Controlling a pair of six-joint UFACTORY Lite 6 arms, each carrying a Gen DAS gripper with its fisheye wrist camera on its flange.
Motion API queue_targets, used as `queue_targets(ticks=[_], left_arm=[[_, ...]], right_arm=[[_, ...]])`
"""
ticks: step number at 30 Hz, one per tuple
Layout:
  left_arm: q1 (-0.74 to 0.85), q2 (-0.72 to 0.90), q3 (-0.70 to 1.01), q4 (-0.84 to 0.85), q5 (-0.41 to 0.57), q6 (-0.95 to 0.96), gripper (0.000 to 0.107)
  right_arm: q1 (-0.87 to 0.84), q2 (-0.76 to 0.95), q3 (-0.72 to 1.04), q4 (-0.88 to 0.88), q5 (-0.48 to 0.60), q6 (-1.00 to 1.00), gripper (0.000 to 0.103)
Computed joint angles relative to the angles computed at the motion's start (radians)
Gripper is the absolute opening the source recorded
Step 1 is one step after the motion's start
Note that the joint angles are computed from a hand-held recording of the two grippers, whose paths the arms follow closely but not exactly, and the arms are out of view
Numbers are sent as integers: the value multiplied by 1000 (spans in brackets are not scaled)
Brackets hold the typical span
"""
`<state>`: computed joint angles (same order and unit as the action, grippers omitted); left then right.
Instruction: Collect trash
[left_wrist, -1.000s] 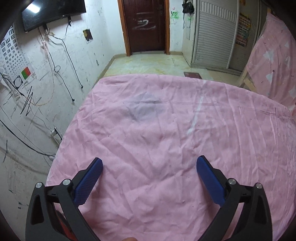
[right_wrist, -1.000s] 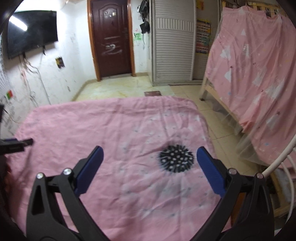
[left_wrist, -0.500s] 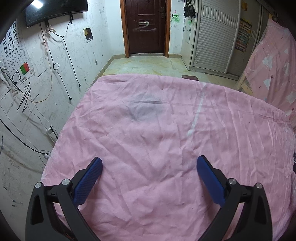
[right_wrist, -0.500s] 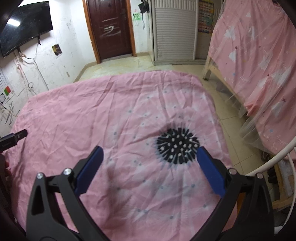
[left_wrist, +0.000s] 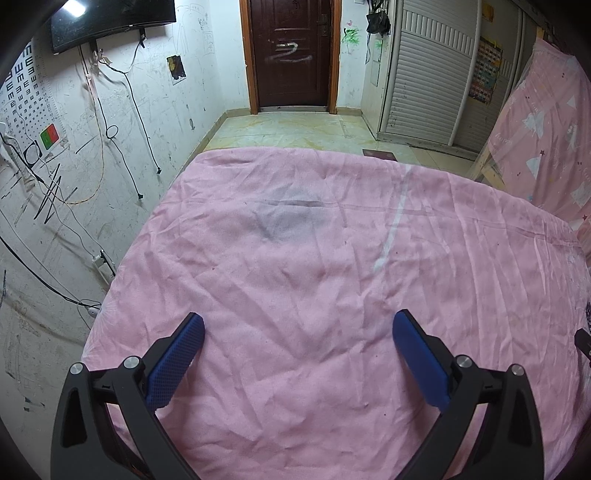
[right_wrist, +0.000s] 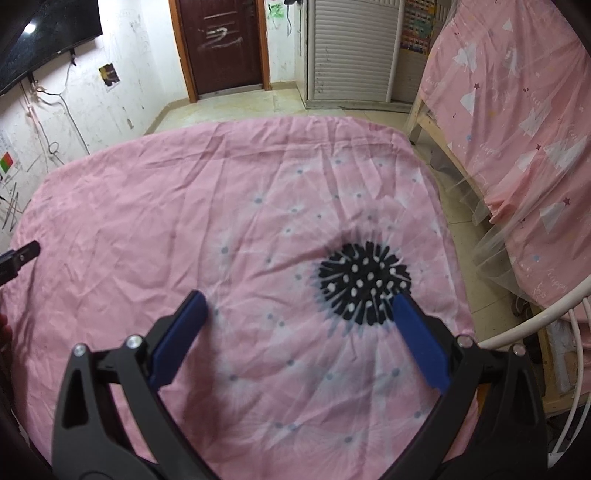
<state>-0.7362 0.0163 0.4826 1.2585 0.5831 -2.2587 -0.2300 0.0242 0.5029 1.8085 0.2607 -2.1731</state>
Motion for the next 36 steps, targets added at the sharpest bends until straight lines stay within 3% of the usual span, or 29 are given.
queue_targets(ticks=[36], left_arm=[[0, 1, 0, 1, 0, -1, 94]], right_arm=[[2, -16, -17, 78, -11, -50, 97]])
